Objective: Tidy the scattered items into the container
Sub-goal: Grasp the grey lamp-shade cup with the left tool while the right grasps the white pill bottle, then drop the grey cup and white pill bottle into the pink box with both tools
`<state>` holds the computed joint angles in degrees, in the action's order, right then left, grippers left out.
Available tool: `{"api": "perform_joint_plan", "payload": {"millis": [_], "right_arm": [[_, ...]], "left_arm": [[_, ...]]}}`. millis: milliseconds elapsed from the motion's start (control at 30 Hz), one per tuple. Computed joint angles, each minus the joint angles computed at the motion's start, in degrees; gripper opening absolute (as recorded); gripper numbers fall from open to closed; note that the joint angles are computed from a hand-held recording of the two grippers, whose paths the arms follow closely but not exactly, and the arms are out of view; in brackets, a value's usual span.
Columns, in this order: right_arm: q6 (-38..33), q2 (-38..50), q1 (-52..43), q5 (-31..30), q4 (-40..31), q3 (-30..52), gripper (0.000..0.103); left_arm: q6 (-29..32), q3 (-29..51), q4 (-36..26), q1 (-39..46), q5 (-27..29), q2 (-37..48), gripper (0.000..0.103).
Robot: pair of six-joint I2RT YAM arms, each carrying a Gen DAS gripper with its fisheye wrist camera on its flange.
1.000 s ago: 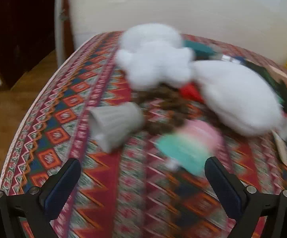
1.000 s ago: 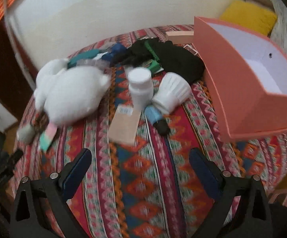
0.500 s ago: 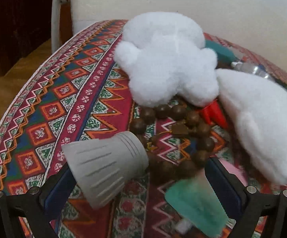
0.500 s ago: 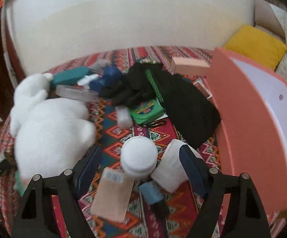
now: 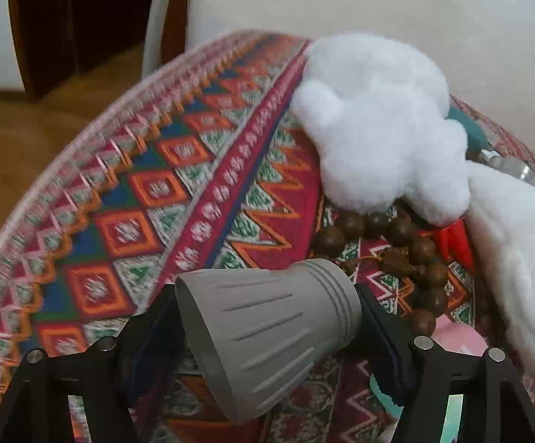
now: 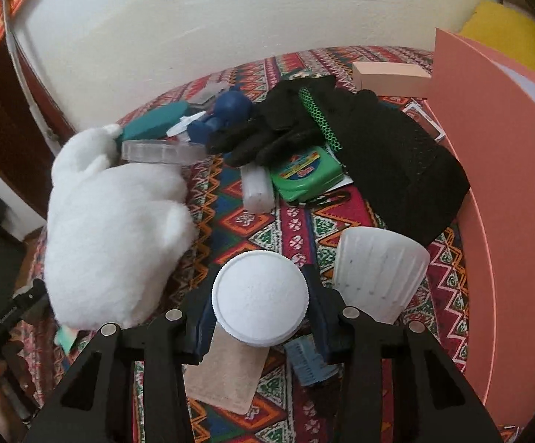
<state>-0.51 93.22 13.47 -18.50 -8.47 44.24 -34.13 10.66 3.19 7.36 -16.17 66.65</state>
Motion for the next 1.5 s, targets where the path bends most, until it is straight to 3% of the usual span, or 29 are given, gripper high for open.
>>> {"api": "perform_joint_plan", "payload": {"millis": [100,167,267,333,467,567,667,800,933,1000,1067,1133,1200,1333,1367,1400,1433,1467,1500], "right_arm": [[0.70,-0.78,0.64,-1.40,-0.39,-0.29,0.045],[0.60,-2.88,1.85,-1.04,-0.05,-1.49,0.045],[0.40,-7.07,3.82,-0.70,0.17,-3.51,0.045],[0.04,-11.40,4.80,-1.48,-0.61,-5.11,0.045],[-0.16,-24.76,7.71,-2.26,-3.31,-8.88,0.045],[0.10,-34.98,9.27,-2.55,-6.66,-9.79,0.045],[0.21,-44.55,8.22,-3.97,-11.06,-8.50,0.045],[-0.90,-53.73,-4.50,-13.59,-16.92,-3.27,0.045],[-1.66,-54.07,-26.47,-28.43,-19.07,4.27,0.045],[-0.92,-50.22,-38.41,-35.86,-18.95,9.40,0.045],[0.48,-45.91,-46.23,-39.75,-17.66,13.71,0.045],[4.42,-41.16,-51.99,-39.74,-12.61,16.92,0.045],[7.34,-34.98,-53.95,-35.66,-7.55,19.03,0.045],[3.58,-21.96,-55.43,-32.01,-9.59,24.48,0.045],[-0.71,-17.04,-53.26,-29.17,-13.19,27.31,0.046],[-4.28,-12.00,-51.36,-26.51,-16.51,30.49,0.050],[-6.37,-7.69,-50.10,-25.73,-19.37,33.31,0.068],[-8.14,-3.39,-48.97,-24.89,-22.21,36.36,0.082],[-7.55,-1.01,-48.24,-23.32,-22.65,37.28,0.102]], "left_arm": [[-0.95,0.27,-6.61,-1.08,0.40,-7.52,0.077],[-1.90,1.12,-14.70,-4.21,-2.46,-16.12,0.077],[-7.49,5.03,-29.35,-15.44,-13.31,-27.46,0.077],[-11.50,8.33,-36.10,-22.04,-18.43,-30.55,0.077],[-24.25,16.07,-49.87,-39.16,-32.02,-29.97,0.077],[-37.49,23.93,-60.88,-52.17,-41.50,-22.63,0.077],[-46.28,31.30,-68.30,-60.09,-46.68,-14.93,0.077],[-38.24,42.12,-62.67,-63.70,-49.67,-5.91,0.077],[-14.92,52.60,-42.88,-64.61,-49.19,2.87,0.077],[-3.96,57.27,-31.72,-63.71,-45.86,8.36,0.077],[1.45,62.99,-26.48,-62.98,-41.87,14.50,0.077],[3.81,68.51,-24.17,-61.11,-36.41,21.57,0.077],[5.44,75.19,-23.57,-59.33,-30.98,29.06,0.077],[8.27,89.00,-25.42,-55.07,-19.26,44.50,0.078],[9.08,94.11,-27.41,-54.15,-16.22,49.08,0.080],[9.47,99.91,-30.09,-53.17,-12.83,53.91,0.088],[9.61,102.84,-30.90,-52.28,-9.25,56.72,0.103],[9.18,102.88,-30.32,-51.75,-7.65,57.31,0.103],[9.22,100.05,-27.11,-51.27,-6.60,56.40,0.103]]}}
